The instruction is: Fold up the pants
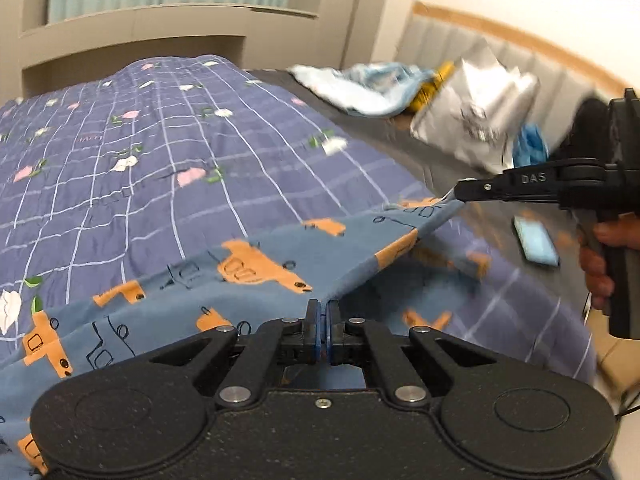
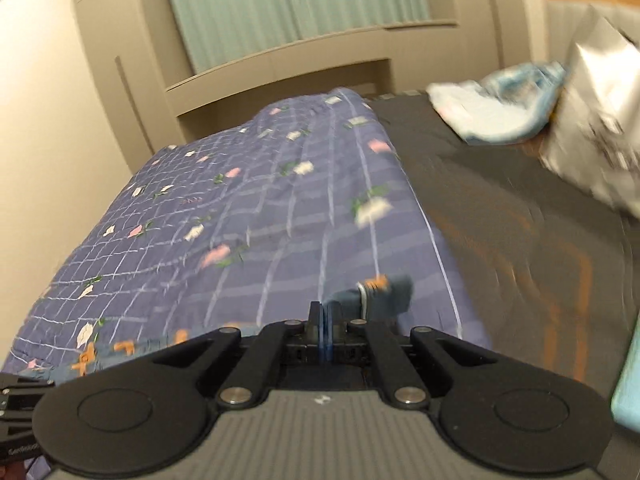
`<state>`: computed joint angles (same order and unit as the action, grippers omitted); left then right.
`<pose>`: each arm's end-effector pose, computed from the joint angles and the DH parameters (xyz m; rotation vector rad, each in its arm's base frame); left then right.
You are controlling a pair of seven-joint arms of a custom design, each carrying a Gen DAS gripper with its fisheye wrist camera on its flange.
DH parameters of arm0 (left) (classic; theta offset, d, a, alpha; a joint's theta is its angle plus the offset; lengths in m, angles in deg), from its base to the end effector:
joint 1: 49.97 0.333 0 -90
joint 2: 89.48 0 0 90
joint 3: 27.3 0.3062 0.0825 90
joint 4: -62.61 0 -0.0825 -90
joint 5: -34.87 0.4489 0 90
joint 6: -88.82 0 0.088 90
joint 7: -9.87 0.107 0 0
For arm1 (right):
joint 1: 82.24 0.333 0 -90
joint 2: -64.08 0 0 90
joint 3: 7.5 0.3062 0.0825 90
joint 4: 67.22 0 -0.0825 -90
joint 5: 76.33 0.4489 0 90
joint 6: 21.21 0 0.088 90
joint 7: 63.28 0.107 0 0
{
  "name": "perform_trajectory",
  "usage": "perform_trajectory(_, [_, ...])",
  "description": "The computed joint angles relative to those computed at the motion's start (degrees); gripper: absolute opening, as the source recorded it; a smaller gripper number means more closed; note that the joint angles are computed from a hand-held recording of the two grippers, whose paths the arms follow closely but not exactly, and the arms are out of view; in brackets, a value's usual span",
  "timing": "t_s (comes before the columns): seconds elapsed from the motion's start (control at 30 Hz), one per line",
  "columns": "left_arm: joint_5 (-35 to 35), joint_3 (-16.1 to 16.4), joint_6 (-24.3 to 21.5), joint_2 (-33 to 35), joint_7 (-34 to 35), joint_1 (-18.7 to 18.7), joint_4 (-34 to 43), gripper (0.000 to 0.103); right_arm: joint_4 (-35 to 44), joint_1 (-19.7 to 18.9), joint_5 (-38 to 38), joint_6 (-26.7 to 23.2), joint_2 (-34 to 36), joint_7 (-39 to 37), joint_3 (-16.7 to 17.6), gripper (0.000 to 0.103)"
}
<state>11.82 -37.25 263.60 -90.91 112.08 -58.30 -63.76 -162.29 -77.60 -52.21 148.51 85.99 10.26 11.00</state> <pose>0.6030 -0.1675 0.4447 -1.6477 1.9155 -1.0407 0.7230 0.2435 0.4657 -1.7225 1.3649 -0.3949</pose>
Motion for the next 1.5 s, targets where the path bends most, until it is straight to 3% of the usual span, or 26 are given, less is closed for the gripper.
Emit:
perform_trajectory(0.1, [5.70,-0.25,-1.11,-0.66,-3.05,0.49,-1.59,0.001,-6.82,-4.01,6.67,4.41,-2.46,-3.21,4.61,0.002])
perform_trajectory(0.27, [14.57,-0.41,-2.46,-0.97,-9.38,1.59,-2.81,0.001,-12.36,-13.53,19.88,8.20,-3.29,-12.96,15.51,0.002])
perform_trajectory(0.37, [17.03,-0.51,-2.11,-0.91,-11.08,1.75,-3.07,0.001,-13.17,-13.86,22.58,8.91,-3.32,-15.06,16.05,0.005])
perform_trajectory(0.5, [20.06,-0.51,-2.41,-0.41,-13.63,1.90,-2.65,0.001,-13.38,-15.81,28.59,8.72,-3.49,-18.55,17.69,0.020])
perform_trajectory(0.53, [20.12,-0.45,-2.35,-0.40,-13.64,1.84,-2.67,0.001,-13.32,-15.05,29.36,9.05,-3.61,-18.58,16.84,0.028])
perform_trajectory(0.63, [20.33,-0.33,-2.27,-0.44,-13.71,1.77,-2.73,0.001,-12.56,-14.25,32.50,9.05,-3.66,-19.66,15.45,0.032])
perform_trajectory(0.7, [21.54,-0.40,-1.78,-0.49,-14.58,1.84,-2.89,0.001,-11.71,-9.10,28.92,7.83,-3.65,-13.59,9.45,0.032])
perform_trajectory(0.77, [22.22,-0.47,-1.47,-0.70,-15.25,1.88,-3.12,0.001,-10.87,-3.15,21.71,6.58,-3.25,-4.47,2.35,0.028])
perform_trajectory(0.8, [22.13,-0.47,-1.40,-0.81,-15.27,1.86,-3.15,0.001,-10.70,-1.71,19.12,6.57,-3.02,-1.50,0.63,0.013])
perform_trajectory(0.83, [22.04,-0.47,-1.35,-1.00,-15.25,1.85,-3.22,0.001,-10.79,-1.06,17.20,7.19,-2.93,0.50,-0.06,0.011])
perform_trajectory(0.9, [21.29,-0.42,-1.25,-1.88,-14.29,1.74,-3.78,0.001,-11.15,-2.95,16.61,8.84,-2.99,0.23,2.30,0.009])
perform_trajectory(1.07, [16.49,0.22,-1.85,-4.41,-8.34,1.05,-5.69,0.001,-14.72,-11.64,17.62,11.35,-5.48,-4.43,12.16,0.009])
perform_trajectory(1.1, [16.47,0.05,-1.99,-4.59,-8.09,1.26,-5.98,0.001,-15.15,-12.22,17.41,10.95,-5.82,-4.32,12.65,0.009])
perform_trajectory(1.37, [16.53,-0.84,-1.94,-2.79,-11.87,1.88,-5.97,0.007,-16.80,-3.16,4.60,10.48,-6.01,6.36,2.30,0.009])
perform_trajectory(1.47, [15.19,-0.76,-0.48,-3.36,-13.53,1.75,-7.10,0.026,-17.97,-1.06,-1.21,10.12,-7.20,9.64,-0.41,0.013])
perform_trajectory(1.5, [15.16,-0.91,0.15,-3.77,-14.57,1.90,-7.63,0.038,-18.50,-0.54,-2.88,10.40,-7.68,10.74,-1.08,0.019])
